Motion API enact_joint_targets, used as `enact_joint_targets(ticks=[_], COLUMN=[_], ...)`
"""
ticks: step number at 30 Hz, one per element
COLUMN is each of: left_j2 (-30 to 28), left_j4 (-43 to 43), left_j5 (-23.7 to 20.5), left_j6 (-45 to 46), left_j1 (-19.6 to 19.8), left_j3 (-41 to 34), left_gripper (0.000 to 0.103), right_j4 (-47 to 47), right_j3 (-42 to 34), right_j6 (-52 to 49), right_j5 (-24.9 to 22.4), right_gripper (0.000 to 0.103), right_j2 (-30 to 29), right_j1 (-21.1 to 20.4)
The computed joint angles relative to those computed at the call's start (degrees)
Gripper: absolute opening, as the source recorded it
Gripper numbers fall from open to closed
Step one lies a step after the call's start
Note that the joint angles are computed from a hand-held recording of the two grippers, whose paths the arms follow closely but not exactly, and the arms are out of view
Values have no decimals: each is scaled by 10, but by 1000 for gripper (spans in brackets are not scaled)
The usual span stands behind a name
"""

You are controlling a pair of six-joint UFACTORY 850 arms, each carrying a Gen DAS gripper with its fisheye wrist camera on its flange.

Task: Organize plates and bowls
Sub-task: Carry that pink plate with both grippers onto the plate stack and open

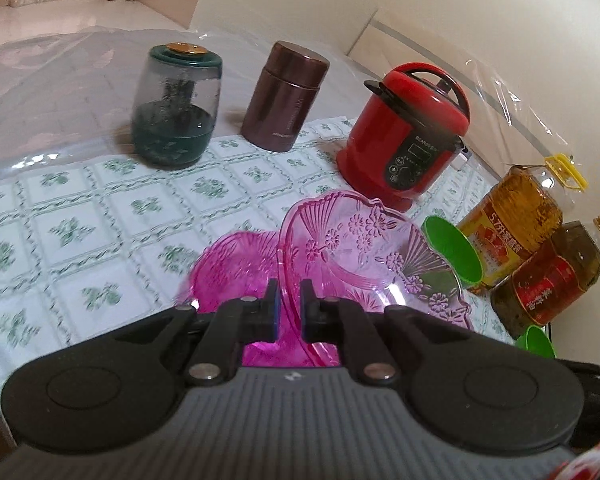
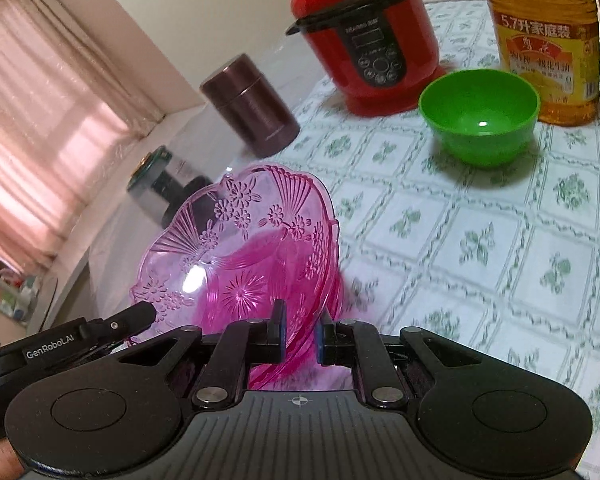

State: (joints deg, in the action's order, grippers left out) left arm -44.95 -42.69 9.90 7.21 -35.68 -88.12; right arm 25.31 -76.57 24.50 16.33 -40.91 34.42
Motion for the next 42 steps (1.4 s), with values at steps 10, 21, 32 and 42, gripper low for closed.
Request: enact_joint_targets(ticks=[10,21,32,42], left_j2=[34,30,7,-50], left_j4=[55,50,21,-130], left_j5=[37,37,23,-7], left_j6=[-74,-77,-39,131], left_j1=[-11,-13,-5,10], left_j3=[76,82,53,-23], left_gripper=[8,8,9,10], right_j4=[-36,-57,-4,206], right_j3=[23,21,-15,-108], right_j6=[29,45,-37,-297], right_j5=[-7,-21,-43,-88], right_gripper=[14,14,14,14], right_j2=[3,-4,-25,-80], right_j1=[13,12,6,-10])
